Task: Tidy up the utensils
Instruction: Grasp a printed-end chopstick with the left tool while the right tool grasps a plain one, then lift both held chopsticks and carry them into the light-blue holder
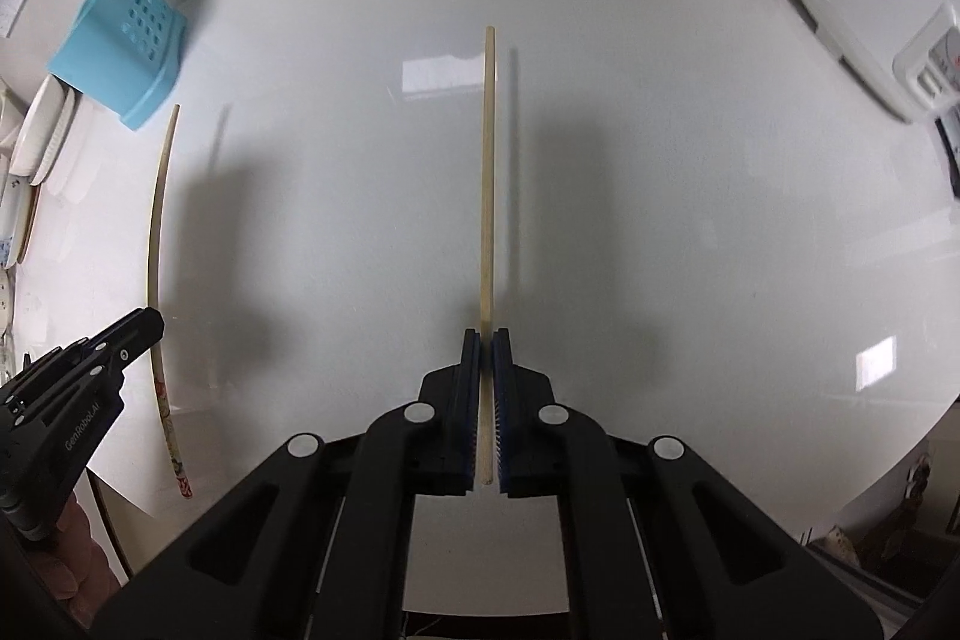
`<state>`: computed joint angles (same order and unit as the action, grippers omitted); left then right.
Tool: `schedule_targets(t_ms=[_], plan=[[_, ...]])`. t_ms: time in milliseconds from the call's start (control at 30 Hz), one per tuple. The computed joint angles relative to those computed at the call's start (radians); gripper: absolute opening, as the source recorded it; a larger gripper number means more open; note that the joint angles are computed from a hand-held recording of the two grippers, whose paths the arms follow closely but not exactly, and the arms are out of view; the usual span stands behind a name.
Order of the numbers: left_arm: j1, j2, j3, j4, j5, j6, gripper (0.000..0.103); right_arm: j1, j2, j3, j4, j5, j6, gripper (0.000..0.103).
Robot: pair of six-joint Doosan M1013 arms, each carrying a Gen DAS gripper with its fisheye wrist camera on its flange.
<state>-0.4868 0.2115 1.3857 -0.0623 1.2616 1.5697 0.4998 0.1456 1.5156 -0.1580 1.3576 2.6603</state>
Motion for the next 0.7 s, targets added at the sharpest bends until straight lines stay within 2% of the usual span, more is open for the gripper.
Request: schedule_targets(t_ms=[133, 333, 467, 700], plan=[[0.011, -0.008, -0.012, -0.014, -0.014, -0.001, 0.006, -0.001, -0.001, -0.013, -0.041, -0.012, -0.025, 0.003], [0.028, -0.015, -0.033, -0.025, -0.035, 0.005, 0.006, 0.028, 0.015, -0.069, -0.102, -0.016, -0.042, 0.003], [0.027, -0.011, -0.047, -0.037, -0.058, -0.002, 0.006, 0.033, 0.035, -0.108, -0.134, -0.034, -0.062, 0.003], [0.065, 0.016, -0.121, -0.073, -0.064, 0.043, 0.006, 0.037, 0.087, -0.210, -0.180, -0.039, -0.059, 0.003]])
